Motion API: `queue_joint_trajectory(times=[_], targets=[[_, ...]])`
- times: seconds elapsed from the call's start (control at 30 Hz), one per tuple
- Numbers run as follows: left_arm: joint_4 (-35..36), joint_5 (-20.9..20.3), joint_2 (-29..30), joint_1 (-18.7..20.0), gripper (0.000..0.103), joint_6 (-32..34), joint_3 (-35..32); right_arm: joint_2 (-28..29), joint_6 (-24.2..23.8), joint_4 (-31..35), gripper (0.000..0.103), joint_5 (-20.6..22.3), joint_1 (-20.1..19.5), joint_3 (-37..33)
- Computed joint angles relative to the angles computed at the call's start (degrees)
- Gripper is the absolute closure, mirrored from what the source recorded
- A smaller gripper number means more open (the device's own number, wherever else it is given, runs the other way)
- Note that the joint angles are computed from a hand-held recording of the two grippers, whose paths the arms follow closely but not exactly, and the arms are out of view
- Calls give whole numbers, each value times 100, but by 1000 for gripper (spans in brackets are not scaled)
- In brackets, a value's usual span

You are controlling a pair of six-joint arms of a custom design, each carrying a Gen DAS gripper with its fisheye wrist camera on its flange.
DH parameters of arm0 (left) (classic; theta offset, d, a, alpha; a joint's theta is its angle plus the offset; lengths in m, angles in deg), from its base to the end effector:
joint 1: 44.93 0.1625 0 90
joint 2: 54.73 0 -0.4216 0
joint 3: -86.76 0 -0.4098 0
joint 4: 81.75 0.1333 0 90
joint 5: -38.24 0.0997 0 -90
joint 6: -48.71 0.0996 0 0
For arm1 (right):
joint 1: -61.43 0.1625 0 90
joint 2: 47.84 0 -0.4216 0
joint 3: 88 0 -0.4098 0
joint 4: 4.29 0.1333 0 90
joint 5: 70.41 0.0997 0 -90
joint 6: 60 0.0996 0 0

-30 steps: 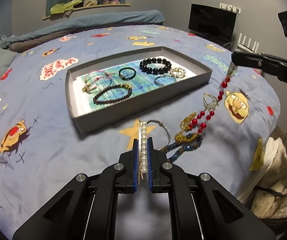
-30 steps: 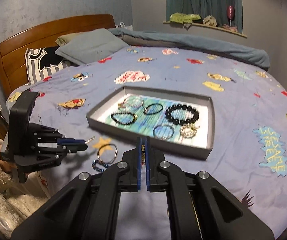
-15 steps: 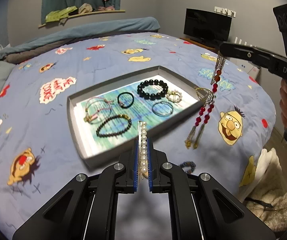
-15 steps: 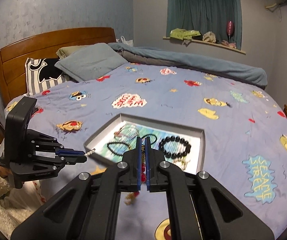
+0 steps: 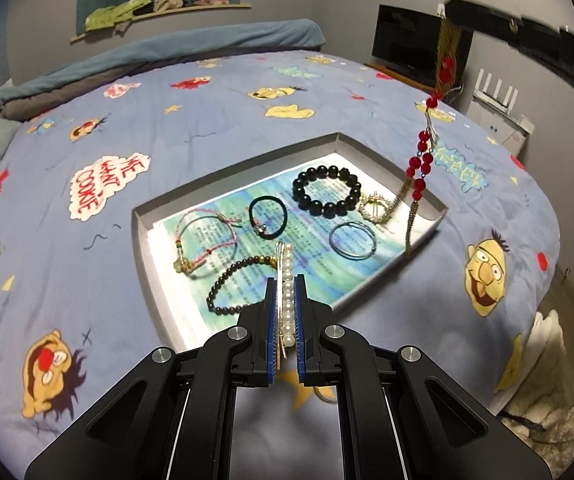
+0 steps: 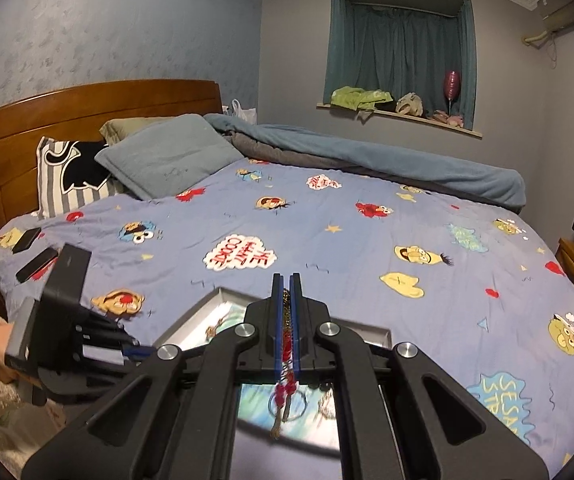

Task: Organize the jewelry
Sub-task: 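Carry the pearl clip and red tassel over the gray tray with both grippers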

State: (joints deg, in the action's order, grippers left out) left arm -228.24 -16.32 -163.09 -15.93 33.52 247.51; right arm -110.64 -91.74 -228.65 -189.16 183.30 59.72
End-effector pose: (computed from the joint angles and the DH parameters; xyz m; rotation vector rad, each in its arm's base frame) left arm -0.1020 -0.2750 0.1642 0.9978 2.4391 -0.5937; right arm 0.2627 -0.2608 0.1483 1.0358 -2.2136 1.1181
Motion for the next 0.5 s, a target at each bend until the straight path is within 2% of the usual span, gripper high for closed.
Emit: queue_joint_trajectory(times=[0.13, 0.27, 0.5], targets=[[-656, -151, 758, 396, 95, 438, -196, 167, -15, 29, 100, 101, -98, -146], [-1076, -372, 1275, 595, 95, 769, -328, 360, -4, 81, 100, 204, -207, -256], [-1502, -750, 2016, 994, 95, 1108, -503, 799, 20, 144, 100, 292, -508, -417]])
